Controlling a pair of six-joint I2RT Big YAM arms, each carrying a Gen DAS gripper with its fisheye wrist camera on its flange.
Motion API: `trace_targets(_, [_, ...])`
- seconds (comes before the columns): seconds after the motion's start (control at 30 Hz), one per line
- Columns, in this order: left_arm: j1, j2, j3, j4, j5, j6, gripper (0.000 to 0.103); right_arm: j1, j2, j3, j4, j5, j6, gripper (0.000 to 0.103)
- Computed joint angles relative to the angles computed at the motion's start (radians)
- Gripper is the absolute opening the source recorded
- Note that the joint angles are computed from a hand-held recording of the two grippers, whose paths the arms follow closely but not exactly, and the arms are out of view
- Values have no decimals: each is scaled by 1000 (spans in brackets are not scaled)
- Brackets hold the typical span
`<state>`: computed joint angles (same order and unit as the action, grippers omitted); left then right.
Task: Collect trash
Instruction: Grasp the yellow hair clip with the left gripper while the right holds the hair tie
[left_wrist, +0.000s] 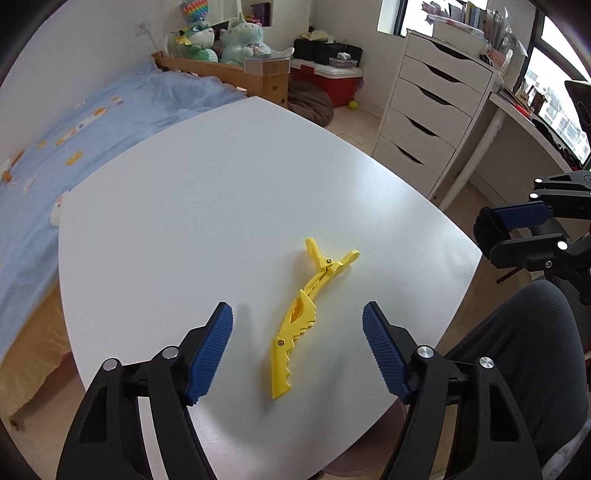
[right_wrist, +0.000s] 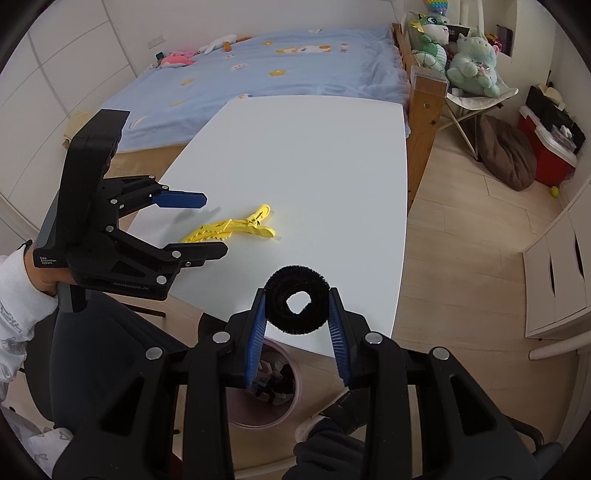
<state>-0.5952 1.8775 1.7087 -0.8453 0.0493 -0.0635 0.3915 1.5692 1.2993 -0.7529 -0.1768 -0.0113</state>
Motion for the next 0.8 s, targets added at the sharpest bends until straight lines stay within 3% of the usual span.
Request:
trace_targets(0.23, [-5, 14, 16, -34, -11, -2, 24, 3, 4, 2, 2, -7, 0, 33])
trace_targets(0.33, [-6, 13, 16, -35, -22, -15, 16, 4, 7, 4, 3, -9, 0, 33])
trace_targets(0.8, [-14, -67, -55, -4, -45, -86, 13, 13, -7, 0, 24, -18, -3, 33])
